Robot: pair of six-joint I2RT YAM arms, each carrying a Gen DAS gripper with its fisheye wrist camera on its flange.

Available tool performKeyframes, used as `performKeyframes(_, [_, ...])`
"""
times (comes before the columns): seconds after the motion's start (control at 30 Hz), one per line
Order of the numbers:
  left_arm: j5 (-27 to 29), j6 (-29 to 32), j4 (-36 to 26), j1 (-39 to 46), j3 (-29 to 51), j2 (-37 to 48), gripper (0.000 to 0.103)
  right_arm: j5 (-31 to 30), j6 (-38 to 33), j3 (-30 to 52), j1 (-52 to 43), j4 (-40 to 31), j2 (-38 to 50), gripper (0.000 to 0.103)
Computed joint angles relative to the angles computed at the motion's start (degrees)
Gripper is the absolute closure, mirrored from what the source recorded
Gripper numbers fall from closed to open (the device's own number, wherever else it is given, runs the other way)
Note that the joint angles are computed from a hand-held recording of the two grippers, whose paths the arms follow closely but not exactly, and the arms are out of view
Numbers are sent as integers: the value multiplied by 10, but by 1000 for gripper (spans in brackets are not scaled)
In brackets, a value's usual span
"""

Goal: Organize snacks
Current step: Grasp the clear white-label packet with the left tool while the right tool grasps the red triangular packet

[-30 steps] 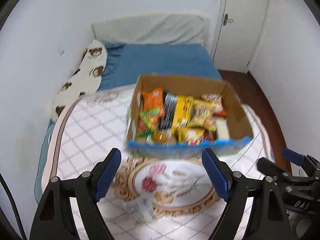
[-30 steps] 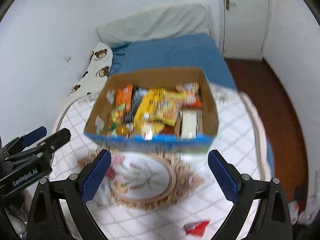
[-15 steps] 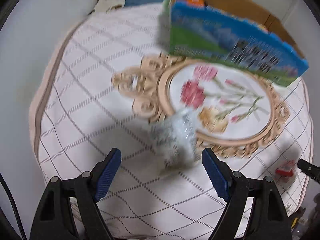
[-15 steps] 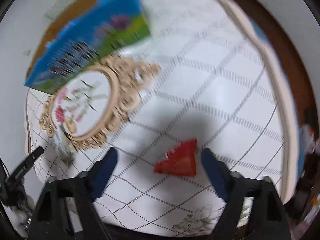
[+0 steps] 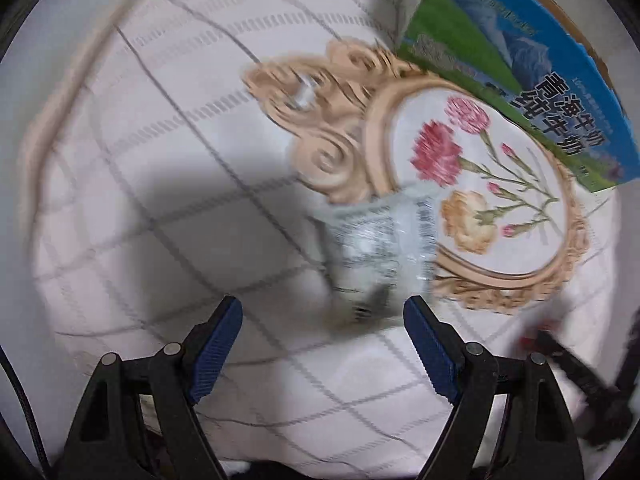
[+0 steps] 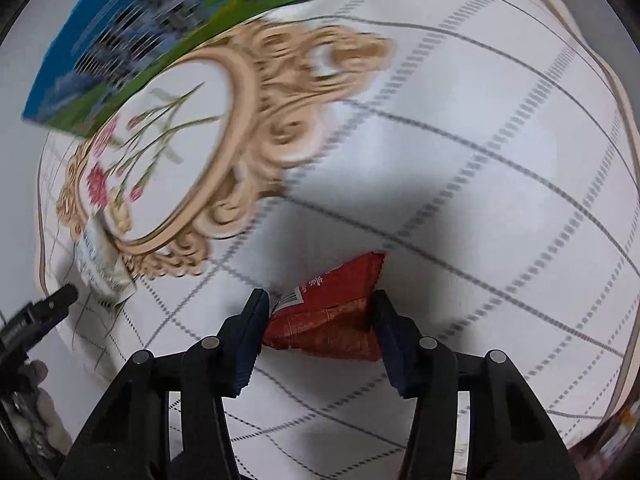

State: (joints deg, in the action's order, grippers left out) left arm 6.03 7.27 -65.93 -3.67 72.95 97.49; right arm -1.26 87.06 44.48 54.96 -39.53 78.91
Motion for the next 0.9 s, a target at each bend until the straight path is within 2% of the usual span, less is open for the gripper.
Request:
performKeyframes(0.13, [45, -39, -10, -13, 29, 64, 21, 0, -35, 46, -5, 1, 54, 48])
performKeyframes(0.27, [51, -76, 13, -41, 45, 109, 21, 0, -51, 70, -7, -5, 81, 48])
performKeyframes(0.3, [41, -81, 28, -51, 40, 107, 23, -3, -60, 84, -15, -6, 95, 48])
performKeyframes(0.33, [28, -82, 47, -61, 31, 99, 33, -4, -59, 82, -15, -4, 95, 48])
performKeyframes(0.43, [-5, -51, 76, -98, 6, 71, 50, -5, -54, 66, -14, 8, 83, 48])
performKeyframes(0.57, [-15, -33, 76, -146, -40, 31, 51, -12, -54, 23, -26, 22, 43, 48])
performKeyframes(0.67, [-15, -46, 78, -177, -77, 11, 51, -14, -58, 27, -27, 18, 47, 48])
performKeyframes(0.7, [-22, -52, 82, -186, -85, 11, 50, -16, -61, 8, -30, 8, 21, 47])
performKeyframes(0.9, [-52, -62, 108, -222, -106, 10, 47, -25, -77, 10, -40, 17, 41, 47])
